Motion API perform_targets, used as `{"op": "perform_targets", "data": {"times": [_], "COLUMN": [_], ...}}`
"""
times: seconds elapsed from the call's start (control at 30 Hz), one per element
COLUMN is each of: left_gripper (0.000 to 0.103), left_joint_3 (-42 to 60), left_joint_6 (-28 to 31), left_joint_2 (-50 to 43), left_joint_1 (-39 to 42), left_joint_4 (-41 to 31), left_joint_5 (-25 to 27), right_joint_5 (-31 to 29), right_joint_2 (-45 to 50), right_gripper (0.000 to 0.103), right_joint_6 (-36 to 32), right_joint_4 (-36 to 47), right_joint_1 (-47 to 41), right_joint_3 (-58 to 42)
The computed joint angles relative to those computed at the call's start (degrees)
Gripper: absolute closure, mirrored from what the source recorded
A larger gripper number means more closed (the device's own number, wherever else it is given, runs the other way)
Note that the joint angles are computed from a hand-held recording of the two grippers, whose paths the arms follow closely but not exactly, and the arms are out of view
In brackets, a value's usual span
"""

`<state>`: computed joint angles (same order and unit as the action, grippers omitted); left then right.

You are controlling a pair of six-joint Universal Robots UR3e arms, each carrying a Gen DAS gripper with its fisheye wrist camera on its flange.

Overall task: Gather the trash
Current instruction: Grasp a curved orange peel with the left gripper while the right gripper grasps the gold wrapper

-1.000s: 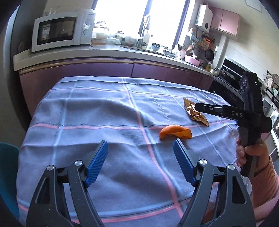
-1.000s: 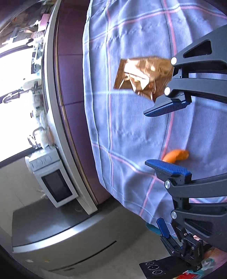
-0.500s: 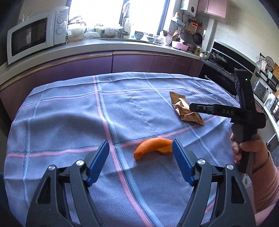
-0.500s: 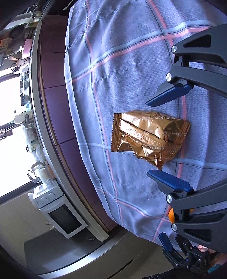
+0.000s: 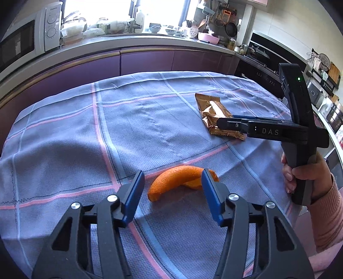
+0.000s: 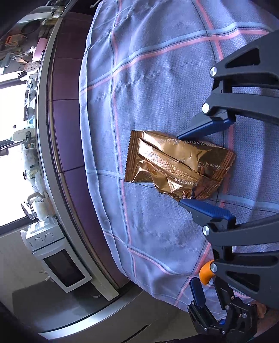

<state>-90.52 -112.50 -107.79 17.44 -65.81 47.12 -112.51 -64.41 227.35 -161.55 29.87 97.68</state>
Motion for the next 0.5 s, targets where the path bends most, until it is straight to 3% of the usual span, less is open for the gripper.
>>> {"op": "perform_targets", "data": {"times": [0.17, 0.5], "left_gripper": [0.078, 0.089], "left_joint_3": [-1.06, -5.25], "left_joint_6": [0.41, 0.51], "left_joint_2": [0.43, 3.62], "left_joint_1": [-0.22, 2.40], "left_joint_4": [0.92, 2.24], "left_joint_5": [1.24, 0.82], "right_joint_5": [-0.14, -1.66], "right_joint_2": [-0.62, -1.54], "right_gripper": [0.058, 0.061], "right_joint_6": [0.05, -0.69], "right_joint_4": [-1.99, -7.21], "right_joint_1": [0.11, 2.31], "right_joint_3": [1.37, 3.26]}}
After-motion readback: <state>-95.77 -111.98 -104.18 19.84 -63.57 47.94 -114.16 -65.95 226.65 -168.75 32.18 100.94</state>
